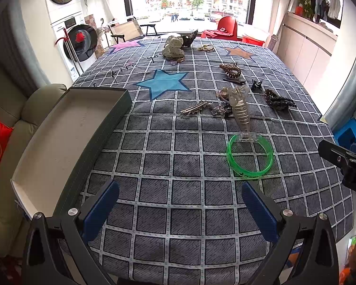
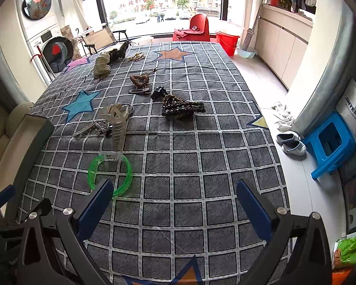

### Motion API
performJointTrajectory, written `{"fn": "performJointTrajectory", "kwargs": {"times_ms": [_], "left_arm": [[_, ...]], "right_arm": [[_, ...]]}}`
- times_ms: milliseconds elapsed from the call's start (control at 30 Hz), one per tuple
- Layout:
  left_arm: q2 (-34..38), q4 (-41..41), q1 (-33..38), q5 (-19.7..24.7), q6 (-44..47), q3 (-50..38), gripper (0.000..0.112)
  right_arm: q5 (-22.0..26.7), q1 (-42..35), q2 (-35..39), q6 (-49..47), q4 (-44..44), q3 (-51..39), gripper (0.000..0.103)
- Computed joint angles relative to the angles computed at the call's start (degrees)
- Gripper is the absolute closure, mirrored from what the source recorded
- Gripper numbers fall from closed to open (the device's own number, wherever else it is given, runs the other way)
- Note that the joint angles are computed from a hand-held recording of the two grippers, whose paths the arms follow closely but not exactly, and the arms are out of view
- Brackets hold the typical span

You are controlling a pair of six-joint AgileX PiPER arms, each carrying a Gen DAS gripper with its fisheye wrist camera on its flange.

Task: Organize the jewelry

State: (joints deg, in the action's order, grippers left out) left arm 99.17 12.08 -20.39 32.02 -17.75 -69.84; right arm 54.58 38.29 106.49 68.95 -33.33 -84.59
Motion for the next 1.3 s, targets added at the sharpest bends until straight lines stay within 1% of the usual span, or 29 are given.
{"fn": "performJointTrajectory", "kwargs": {"times_ms": [367,633,733,833,933,1033,1167,1267,1300], "left_arm": [[1.35,-1.32,0.56,0.71,1.39,-1.17,0.009],[6.54,-5.41,4.33,1.22,5.21,-5.70,0.009],[8.84,-8.04,5.40,1.35,8.50,-7.97,0.009],[11.62,-6.00,5.54,1.00,7.16,-10.92,0.009],[15.42,-6.06,6.10,1.08,7.68,-15.33,0.009],[18.97,-9.45,6.88,1.56,12.25,-19.89,0.009],[23.05,-9.26,6.66,1.24,14.08,-25.42,0.009],[26.31,-10.52,6.80,2.60,15.53,-30.34,0.009],[27.34,-10.95,6.79,3.19,15.95,-32.01,0.011]], "right_arm": [[-1.03,-0.91,0.11,-0.58,1.00,1.08,0.000],[-2.97,-2.66,1.54,-1.93,3.28,1.54,0.000],[-4.04,-3.91,2.33,-3.25,4.42,1.59,0.000],[-3.90,-5.32,3.16,-3.99,4.31,0.86,0.000],[-4.92,-7.57,3.75,-5.05,4.46,0.17,0.000],[-6.04,-9.96,4.83,-6.98,5.43,-1.04,0.000],[-8.58,-13.90,6.77,-11.41,8.45,-3.26,0.000],[-11.32,-17.30,8.35,-14.75,12.02,-4.87,0.000],[-12.59,-18.65,8.92,-16.57,14.37,-5.36,0.000]]}}
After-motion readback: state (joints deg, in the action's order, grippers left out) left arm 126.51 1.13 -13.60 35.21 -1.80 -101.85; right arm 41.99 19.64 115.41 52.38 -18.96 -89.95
